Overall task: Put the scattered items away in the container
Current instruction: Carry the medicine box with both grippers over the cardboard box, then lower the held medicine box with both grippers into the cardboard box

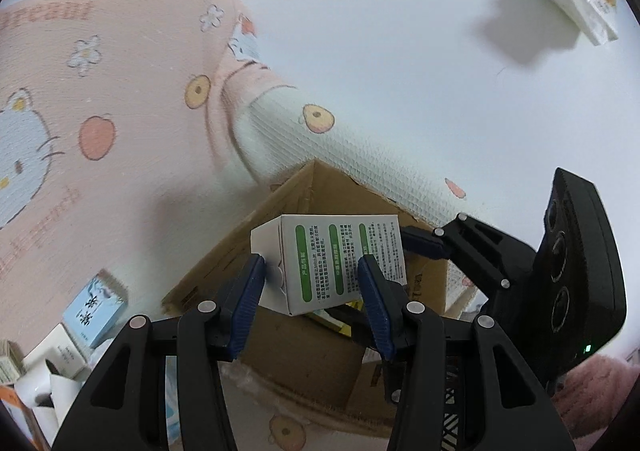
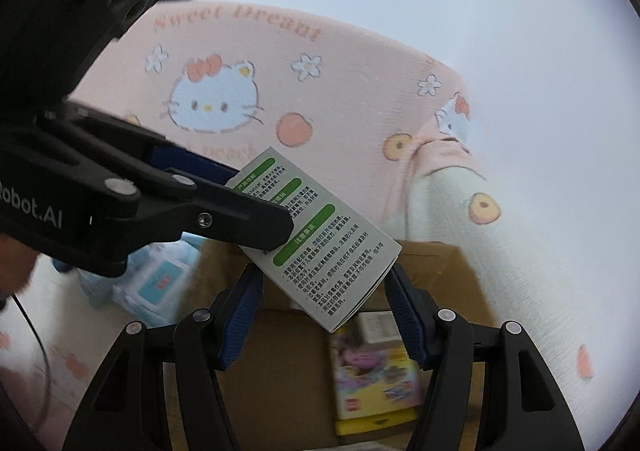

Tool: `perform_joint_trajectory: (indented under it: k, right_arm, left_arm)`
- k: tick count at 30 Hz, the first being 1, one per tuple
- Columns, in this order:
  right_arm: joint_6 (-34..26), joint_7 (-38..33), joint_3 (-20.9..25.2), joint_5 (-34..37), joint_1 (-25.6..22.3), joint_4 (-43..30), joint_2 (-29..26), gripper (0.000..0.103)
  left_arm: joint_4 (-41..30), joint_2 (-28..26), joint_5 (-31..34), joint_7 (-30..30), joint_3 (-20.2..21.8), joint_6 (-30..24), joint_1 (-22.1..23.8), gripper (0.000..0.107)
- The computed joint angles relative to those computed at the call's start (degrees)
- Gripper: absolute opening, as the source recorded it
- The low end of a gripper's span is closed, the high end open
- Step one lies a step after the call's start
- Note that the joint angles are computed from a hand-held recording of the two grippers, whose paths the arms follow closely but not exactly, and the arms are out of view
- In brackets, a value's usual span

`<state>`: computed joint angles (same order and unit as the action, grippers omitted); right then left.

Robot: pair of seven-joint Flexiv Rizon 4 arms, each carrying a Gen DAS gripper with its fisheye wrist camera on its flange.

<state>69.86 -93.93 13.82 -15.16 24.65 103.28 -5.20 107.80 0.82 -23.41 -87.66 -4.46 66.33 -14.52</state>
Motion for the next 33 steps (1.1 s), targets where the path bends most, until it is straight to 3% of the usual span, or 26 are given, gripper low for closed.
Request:
perform_joint_trajectory:
  k: [6,14,18,24,33]
  right_arm:
    - [-14.4,-11.7,1.2,16.8,-2.7,-12.7,-4.4,0.061]
    - [-33.9,-15.9,-0.5,20.9,-4.1,-28.8,-12.7,0.061]
    - [-38.1,-16.6,-1.4,19.8,-4.1,-32.0,-14.9,0.061]
    - [-40.6,-15.9,-2.2,18.2,-4.1,-33.7,-17.4,0.061]
    - [-43.8,-15.8,-2.6,16.8,-4.4,-34.3,-19.2,0.061]
  left_arm:
    - [-7.9,-5.2,-1.4,-1.5,-0.5,-9.0,2.0,0.053]
    - [-20.8,-13.9,1.3,-3.2,-1.1,-22.8,4.0,0.052]
    - [-21.6,-15.8,-0.5,-2.1,-1.7,-23.1,4.2,0.052]
    - [-20.1,-17.9,-2.3,-3.1,-2.2,-18.8,3.5,0.052]
    - [-22.2,-21.1,-2.7,-7.9,-2.5,-22.1,3.6,0.052]
